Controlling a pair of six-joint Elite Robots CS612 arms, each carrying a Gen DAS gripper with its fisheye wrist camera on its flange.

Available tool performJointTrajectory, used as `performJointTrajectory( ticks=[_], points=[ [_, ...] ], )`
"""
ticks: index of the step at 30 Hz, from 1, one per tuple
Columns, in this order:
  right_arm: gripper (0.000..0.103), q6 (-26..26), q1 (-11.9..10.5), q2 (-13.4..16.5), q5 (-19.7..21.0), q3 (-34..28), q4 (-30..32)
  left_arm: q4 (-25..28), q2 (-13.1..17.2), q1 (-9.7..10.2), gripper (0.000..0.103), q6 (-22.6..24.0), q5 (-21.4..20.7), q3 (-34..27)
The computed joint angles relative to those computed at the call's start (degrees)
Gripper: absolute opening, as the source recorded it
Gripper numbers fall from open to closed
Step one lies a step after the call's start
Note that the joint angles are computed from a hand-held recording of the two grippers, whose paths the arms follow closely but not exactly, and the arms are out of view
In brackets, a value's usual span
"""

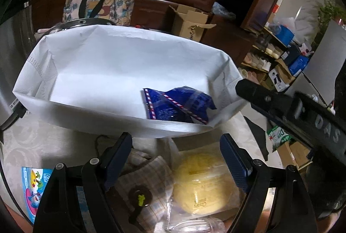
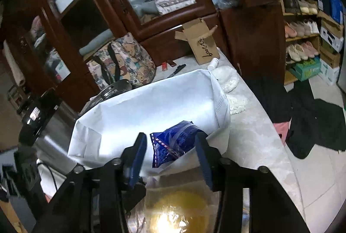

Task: Organize objects
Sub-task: 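Grasp the clear barcoded bread bag with the right gripper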

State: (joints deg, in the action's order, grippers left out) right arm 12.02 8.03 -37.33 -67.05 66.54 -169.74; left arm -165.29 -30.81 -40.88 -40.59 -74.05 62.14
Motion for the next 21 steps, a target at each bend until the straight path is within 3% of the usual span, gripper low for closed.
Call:
performJointTrajectory(
  ticks=[5, 11, 13, 17, 21],
  points=[
    [0.049, -1.3, -0.7, -1.2, 1.4, 3.2, -2.6, -0.7, 0.4, -0.02, 0.083, 0.8, -1.9, -0.5],
    [0.052, 1.8, -2.5, -3.5, 2.5, 8.6, -4.2, 1.2, 1.0, -0.49, 0.083, 3.1, -3.7, -2.0],
    [0.052, 2.2, -2.9, -4.4, 1.7, 9.7, -1.8, 2.4, 1.1, -0.67, 0.083, 3.9, -4.4, -2.4],
    [0.052, -0.1, -2.8, -6.4, -4.3, 11.3, 6.1, 5.3, 1.1, -1.28, 0.083, 7.4, -4.8, -3.1],
    [0.052, -0.6, -3.0, -7.7, -5.6, 12.5, 11.1, 10.7, 1.6, -2.48, 0.083, 11.9, -1.0, -4.8]
  ],
)
